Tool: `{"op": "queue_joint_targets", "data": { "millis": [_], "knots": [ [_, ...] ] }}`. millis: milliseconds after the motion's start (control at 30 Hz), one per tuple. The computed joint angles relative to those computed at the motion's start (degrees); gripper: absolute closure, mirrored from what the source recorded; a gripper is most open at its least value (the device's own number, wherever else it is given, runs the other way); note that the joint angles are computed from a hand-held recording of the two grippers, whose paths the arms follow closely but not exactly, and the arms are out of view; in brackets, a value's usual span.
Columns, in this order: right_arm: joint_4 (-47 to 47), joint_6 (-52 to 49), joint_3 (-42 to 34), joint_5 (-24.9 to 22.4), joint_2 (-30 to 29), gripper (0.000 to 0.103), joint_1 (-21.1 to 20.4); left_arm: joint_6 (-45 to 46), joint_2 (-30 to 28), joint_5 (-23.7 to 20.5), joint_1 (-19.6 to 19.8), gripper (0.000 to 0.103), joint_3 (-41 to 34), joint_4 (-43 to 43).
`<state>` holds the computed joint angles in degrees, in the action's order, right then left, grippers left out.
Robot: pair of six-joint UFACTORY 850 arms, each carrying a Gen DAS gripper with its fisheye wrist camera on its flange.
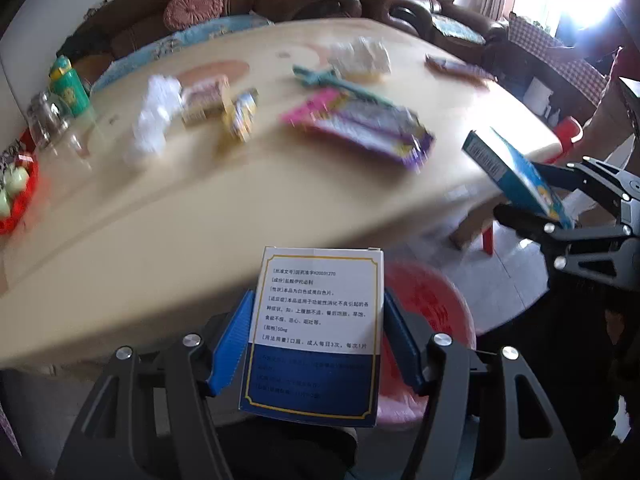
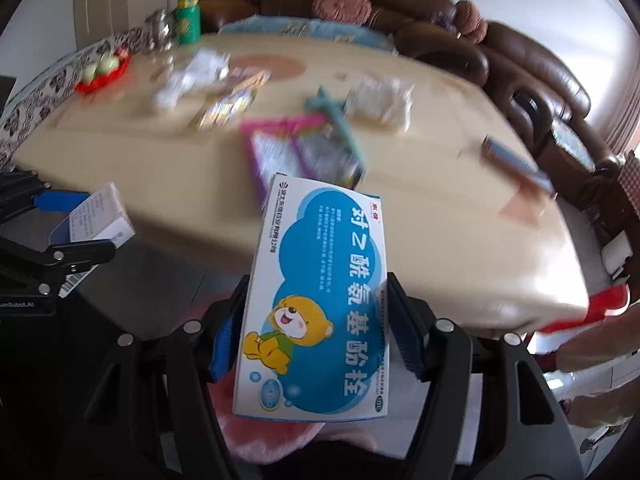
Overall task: Collect trash
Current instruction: 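Lift both boxes and carry them over the pink trash bin, then open left tool to drop its box while right tool drops the cartoon box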
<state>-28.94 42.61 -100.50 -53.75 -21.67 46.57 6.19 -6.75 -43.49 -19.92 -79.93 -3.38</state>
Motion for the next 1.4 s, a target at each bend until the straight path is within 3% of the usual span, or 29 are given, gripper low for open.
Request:
{"op": "queue_joint_targets", "data": {
  "millis": [433, 1033, 1400],
  "knots": [
    [3.6, 2.2, 8.3, -0.4, 1.4, 0.039, 3.2, -2.9, 1.5, 0.1, -4.1, 0.041, 7.3, 2.8],
    [12.8, -4.9, 12.0, 2.3, -2.9, 0.04, 0.2, -1.2, -8.7, -2.1, -4.2, 0.041, 7.0, -0.6],
    [16.5, -8.5, 10.8, 1.6, -5.7, 0.039, -0.6, 2.1, -12.8, -3.9, -4.3, 0.041, 5.2, -4.0]
  ]
}}
